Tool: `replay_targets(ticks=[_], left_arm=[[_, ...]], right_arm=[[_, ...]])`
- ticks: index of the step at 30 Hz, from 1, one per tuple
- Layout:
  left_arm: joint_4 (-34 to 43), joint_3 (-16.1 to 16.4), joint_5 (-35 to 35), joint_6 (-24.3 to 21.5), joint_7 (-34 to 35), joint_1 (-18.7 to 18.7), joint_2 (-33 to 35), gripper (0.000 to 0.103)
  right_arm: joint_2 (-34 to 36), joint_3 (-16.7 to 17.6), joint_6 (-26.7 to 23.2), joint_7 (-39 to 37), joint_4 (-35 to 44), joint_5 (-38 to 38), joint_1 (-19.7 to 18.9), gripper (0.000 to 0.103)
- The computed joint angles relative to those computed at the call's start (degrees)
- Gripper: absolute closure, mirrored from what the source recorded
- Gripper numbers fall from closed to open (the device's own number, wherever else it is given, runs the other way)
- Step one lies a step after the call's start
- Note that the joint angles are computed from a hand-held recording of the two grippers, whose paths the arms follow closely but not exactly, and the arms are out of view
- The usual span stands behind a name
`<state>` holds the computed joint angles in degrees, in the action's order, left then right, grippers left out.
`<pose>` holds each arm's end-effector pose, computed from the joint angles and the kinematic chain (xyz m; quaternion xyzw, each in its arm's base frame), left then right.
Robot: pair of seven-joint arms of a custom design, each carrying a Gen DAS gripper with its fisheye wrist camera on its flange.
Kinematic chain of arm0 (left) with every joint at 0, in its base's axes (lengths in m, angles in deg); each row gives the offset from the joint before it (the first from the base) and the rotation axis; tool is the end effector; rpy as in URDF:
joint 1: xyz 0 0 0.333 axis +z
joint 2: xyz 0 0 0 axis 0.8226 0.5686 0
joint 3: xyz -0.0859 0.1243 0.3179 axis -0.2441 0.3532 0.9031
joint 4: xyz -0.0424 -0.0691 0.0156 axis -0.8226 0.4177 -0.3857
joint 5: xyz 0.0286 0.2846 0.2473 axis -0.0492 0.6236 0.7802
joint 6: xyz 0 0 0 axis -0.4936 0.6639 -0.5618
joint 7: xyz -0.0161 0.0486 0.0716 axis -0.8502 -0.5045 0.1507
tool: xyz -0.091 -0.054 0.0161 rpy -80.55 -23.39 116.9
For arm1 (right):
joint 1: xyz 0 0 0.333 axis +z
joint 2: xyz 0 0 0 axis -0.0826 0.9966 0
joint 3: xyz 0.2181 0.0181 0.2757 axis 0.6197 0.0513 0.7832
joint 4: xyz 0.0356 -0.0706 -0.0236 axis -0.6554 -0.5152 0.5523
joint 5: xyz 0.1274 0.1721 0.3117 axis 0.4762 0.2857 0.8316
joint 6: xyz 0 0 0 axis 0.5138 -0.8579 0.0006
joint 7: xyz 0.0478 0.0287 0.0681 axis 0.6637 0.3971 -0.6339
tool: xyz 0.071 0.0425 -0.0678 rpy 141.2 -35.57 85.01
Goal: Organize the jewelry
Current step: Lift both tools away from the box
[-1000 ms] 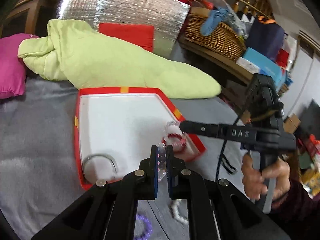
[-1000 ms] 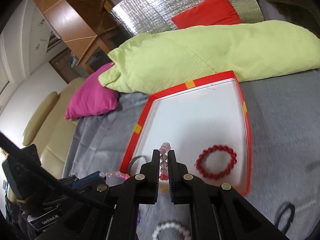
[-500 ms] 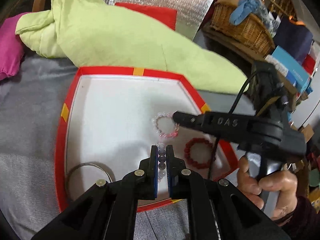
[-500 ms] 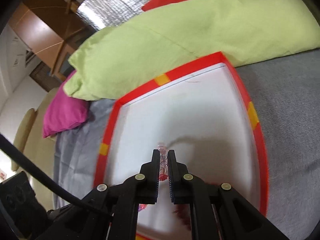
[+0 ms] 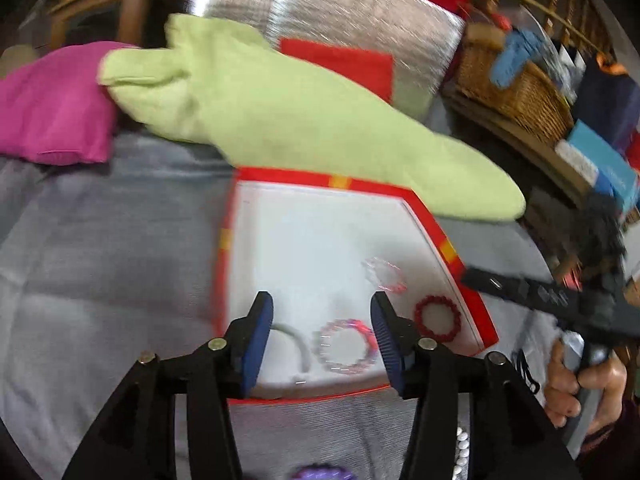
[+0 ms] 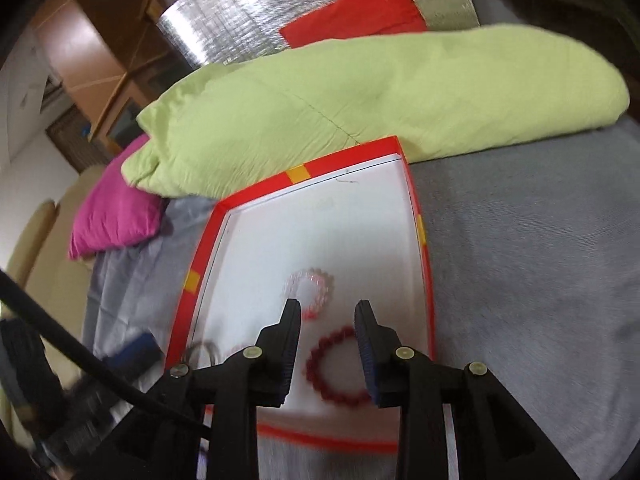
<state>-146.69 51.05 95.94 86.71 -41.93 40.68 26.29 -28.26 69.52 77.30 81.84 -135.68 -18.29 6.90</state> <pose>0.4542 -0.3037 0.4703 -0.6864 0.5937 -0.3699 0.1987 0.5767 0.1418 0.4247 -0.7025 0.5972 -0.0424 0.3847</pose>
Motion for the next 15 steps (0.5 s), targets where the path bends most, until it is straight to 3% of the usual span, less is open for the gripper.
replay_targets(ticks=[3,6,15], left_arm=[[-4.0,0.0,1.2,-2.5,-3.8,0.8,-4.7,0.049],[-7.8,-1.0,-0.7,-4.9,-3.3,2.1,-9.0,0.045],[-16.7,-4.4,-13.8,-8.7,7.2,2.5,-17.3,0.042]], right_arm=[[-3.8,-0.2,1.1,-2.3,-3.8,0.8,0.2,0.071],[-6.8,-1.2,0.0,-4.0,-6.8,2.4,0.4,0.07],[-12.6,-3.9,-1.9,1.8,-15.2,-2.8,1.9,0.07]])
